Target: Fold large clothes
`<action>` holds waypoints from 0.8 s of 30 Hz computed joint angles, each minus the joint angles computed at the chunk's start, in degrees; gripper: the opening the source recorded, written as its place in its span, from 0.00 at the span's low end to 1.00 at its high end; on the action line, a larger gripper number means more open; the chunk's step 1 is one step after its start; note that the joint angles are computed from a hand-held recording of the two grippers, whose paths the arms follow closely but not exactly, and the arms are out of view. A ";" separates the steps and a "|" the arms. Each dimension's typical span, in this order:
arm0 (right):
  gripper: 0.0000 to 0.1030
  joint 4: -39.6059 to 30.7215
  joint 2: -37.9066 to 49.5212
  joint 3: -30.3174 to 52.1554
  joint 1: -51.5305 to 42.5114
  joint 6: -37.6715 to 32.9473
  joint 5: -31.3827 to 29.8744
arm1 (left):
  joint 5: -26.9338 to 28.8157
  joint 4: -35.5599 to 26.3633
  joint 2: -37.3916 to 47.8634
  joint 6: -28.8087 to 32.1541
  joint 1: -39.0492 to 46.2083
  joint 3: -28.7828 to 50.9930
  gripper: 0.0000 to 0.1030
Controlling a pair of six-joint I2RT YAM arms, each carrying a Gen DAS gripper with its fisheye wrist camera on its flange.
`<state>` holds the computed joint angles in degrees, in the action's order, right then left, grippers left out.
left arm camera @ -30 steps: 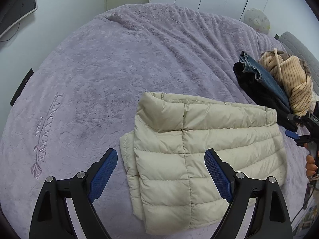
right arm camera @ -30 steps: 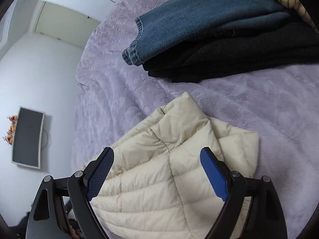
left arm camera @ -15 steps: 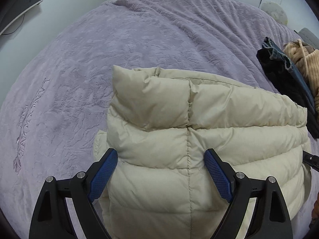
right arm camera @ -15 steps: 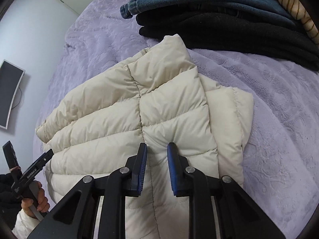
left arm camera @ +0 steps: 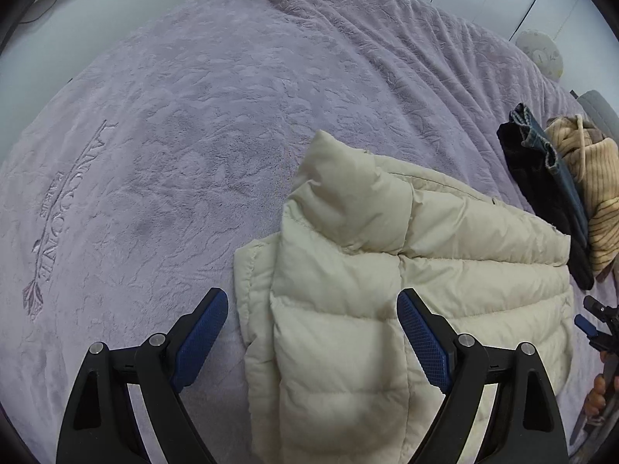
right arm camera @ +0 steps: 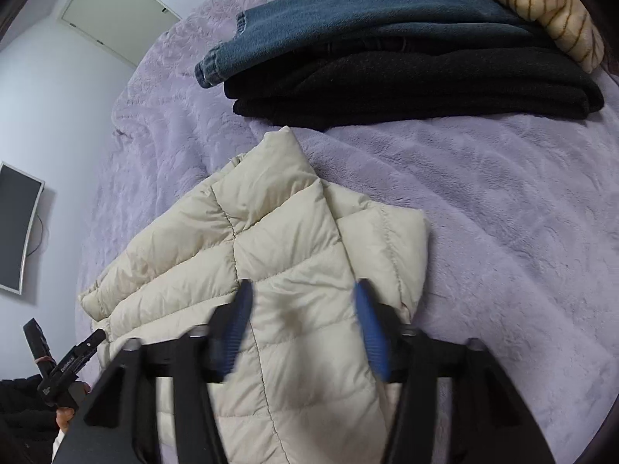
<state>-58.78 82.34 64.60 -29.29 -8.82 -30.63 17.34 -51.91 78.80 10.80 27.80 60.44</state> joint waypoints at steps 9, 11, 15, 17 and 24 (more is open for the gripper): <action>0.81 -19.11 -7.34 -3.60 -19.03 -14.16 -6.81 | 14.71 -15.80 6.18 13.86 16.34 3.66 0.87; 0.81 -22.94 -8.62 -5.81 -23.77 -19.12 -6.86 | 15.68 -17.42 8.00 16.17 17.09 2.92 0.87; 0.81 -28.61 -7.59 -11.25 -29.71 -28.44 -7.07 | 15.82 -15.67 10.16 15.49 15.45 0.09 0.87; 0.81 -28.45 -6.53 -14.19 -29.35 -29.03 -7.68 | 15.17 -12.10 9.92 12.35 13.57 -1.88 0.87; 0.81 -17.50 -1.38 -21.60 -24.92 -18.70 -15.09 | 12.48 -4.23 9.58 5.39 5.81 -4.84 0.87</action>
<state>-76.28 80.96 43.00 -54.21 -27.52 -45.71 29.83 -56.14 88.38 16.19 33.61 55.61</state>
